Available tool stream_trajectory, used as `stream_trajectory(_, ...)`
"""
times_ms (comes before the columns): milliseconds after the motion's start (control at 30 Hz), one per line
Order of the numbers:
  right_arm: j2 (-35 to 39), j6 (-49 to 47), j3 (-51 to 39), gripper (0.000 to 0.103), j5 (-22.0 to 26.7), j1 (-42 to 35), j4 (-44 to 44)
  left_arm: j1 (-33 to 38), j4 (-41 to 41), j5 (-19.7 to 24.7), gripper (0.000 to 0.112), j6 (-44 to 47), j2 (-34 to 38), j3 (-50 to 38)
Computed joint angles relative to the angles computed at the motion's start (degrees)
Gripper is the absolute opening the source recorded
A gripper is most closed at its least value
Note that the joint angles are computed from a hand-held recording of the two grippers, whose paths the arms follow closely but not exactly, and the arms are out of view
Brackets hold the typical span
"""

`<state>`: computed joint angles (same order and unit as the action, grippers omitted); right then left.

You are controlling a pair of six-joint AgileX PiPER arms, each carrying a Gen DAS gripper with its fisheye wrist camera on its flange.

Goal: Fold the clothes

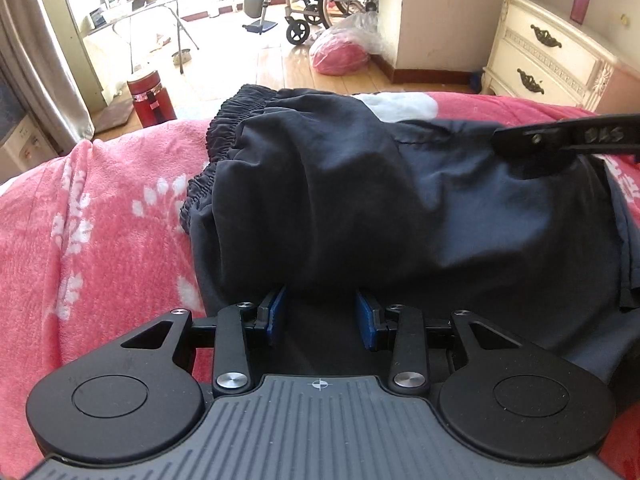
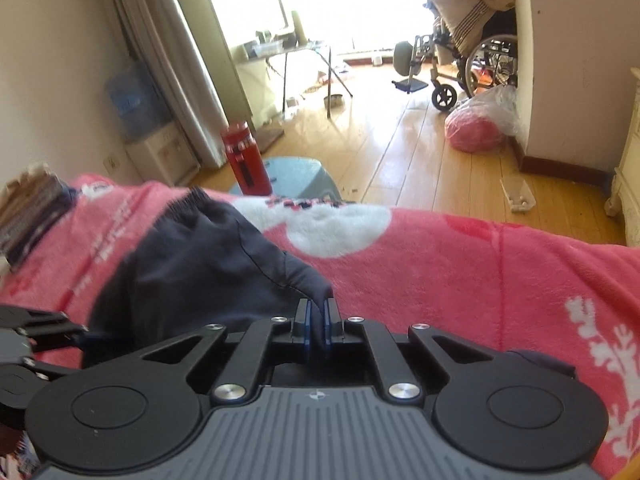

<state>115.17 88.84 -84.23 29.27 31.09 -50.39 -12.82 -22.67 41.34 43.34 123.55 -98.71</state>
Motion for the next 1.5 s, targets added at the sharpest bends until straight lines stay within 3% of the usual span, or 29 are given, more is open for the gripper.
stream_trajectory(267, -5.6, 11.7, 5.9, 0.005, -3.4, 3.7, -9.8, 2.0, -4.7, 2.4, 0.037, 2.2, 1.0, -1.3)
stream_trajectory(567, -7.1, 16.5, 9.8, 0.005, -8.2, 8.2, -13.3, 9.5, -15.8, 17.7, 0.052, 0.5, 1.8, -8.9)
stream_trajectory(767, -6.6, 16.6, 10.7, 0.005, -12.2, 10.4, -13.0, 12.1, -20.3, 24.7, 0.058, -2.7, 2.1, -13.2)
stream_trajectory(933, -4.3, 8.1, 8.6, 0.005, -13.8, 13.0, -5.9, 11.7, -22.1, 26.1, 0.066, -1.3, 2.1, -13.1)
stream_trajectory(1100, -1.8, -8.7, 5.6, 0.005, -13.9, 15.3, 7.2, 10.0, -20.6, 27.7, 0.068, 0.3, 2.5, -12.7)
stream_trajectory(1267, 0.7, -24.9, 2.4, 0.005, -12.7, 17.0, 19.9, 7.9, -17.1, 23.2, 0.068, 2.4, 0.7, -8.1)
stream_trajectory(1500, 1.7, -33.1, 1.5, 0.005, -11.4, 16.8, 28.0, 6.7, -13.8, 20.5, 0.068, 2.9, -0.1, -6.0)
